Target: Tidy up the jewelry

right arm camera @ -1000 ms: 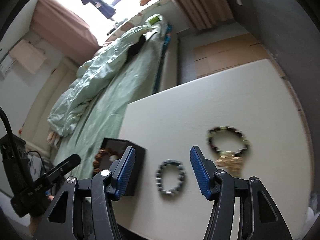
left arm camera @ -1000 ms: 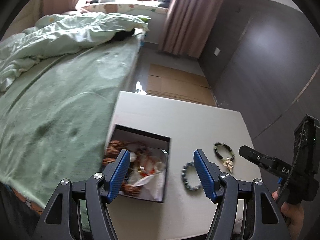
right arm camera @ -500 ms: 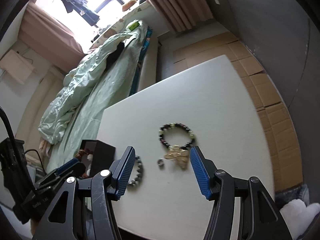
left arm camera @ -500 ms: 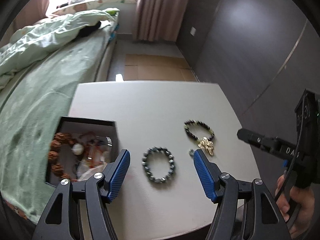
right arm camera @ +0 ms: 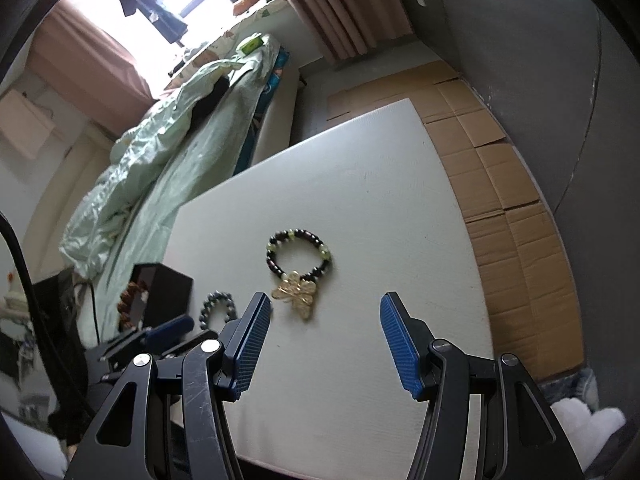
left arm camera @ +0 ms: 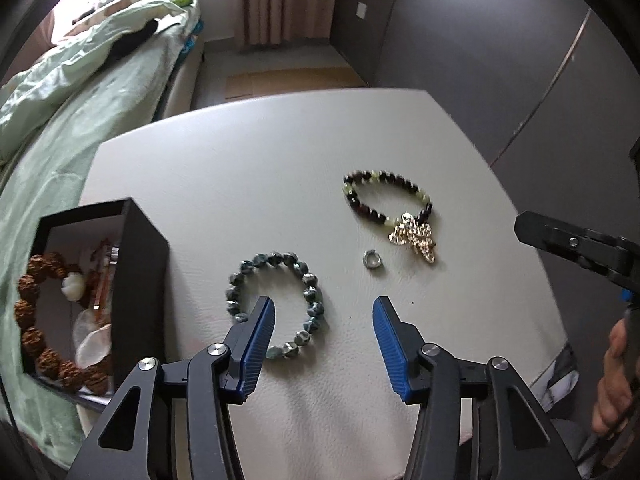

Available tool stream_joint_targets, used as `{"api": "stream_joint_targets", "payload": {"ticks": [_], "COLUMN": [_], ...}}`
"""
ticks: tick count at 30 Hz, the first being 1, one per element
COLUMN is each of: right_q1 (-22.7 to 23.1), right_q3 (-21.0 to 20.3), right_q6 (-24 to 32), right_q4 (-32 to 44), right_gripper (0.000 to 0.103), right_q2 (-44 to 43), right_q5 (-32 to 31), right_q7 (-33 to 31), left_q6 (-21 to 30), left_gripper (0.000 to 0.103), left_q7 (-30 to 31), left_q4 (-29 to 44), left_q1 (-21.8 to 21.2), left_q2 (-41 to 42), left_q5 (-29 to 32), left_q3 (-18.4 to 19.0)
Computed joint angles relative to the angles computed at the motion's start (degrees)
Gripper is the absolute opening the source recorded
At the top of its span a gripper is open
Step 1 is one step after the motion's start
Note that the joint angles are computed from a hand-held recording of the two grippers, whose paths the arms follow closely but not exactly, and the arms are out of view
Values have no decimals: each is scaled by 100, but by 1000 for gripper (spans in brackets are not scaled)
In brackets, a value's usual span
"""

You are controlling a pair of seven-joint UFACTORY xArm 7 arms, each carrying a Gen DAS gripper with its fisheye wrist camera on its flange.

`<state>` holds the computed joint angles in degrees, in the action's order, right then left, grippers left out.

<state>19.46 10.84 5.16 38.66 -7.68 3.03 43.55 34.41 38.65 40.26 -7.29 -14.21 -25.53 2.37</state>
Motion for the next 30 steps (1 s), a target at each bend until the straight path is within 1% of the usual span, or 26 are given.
{"api": "stream_joint_targets", "payload": {"ticks": [2,4,7,8,9,10,12,14,16,22,26,30], "right_q1": [24,-64,-117,-114,-114,-139,-125,-92,-37,196,313,424], "right_q3": [-11,78,139,143,149,182,184,175,147,-18,-118,-180], "right_q6": [42,187,347,406,448,516,575,632,690,879,1017,1082], "right_q4": [7,78,186,235,270,351,440,576,710,1037,1212,1368], "right_gripper": [58,58,58,58,58,58,58,58,58,58,58,58], "right_q2": [26,92,211,256,291,361,441,568,700,990,1140,1252], "right_q5": [-38,-311,-670,-761,-870,-1105,-1410,-1716,-2038,-2368,-2557,-2677], "right_q7": [-121,-85,-49,-51,-31,56,156,263,457,621,786,905], "left_q6": [-12,19,-321,-381,-450,-346,92,22,92,576,870,969], "left_gripper": [48,44,43,37,28,10,10,10,10,10,10,10], "left_q7": [-15,-125,-9,2,-129,-115,107,215,389,745,860,934], "left_q4": [-6,9,-214,-258,-262,-172,71,32,24,168,314,381], "left_q1": [6,44,12,-4,38,36,10,81,89,147,258,348], "left_q2": [122,226,95,63,64,116,248,154,46,-148,-190,-282], "left_q5": [77,218,449,445,542,476,45,-69,-306,-1076,-1390,-1587], "left_q3": [-37,-91,-179,-163,-176,-96,121,119,186,414,512,530]}}
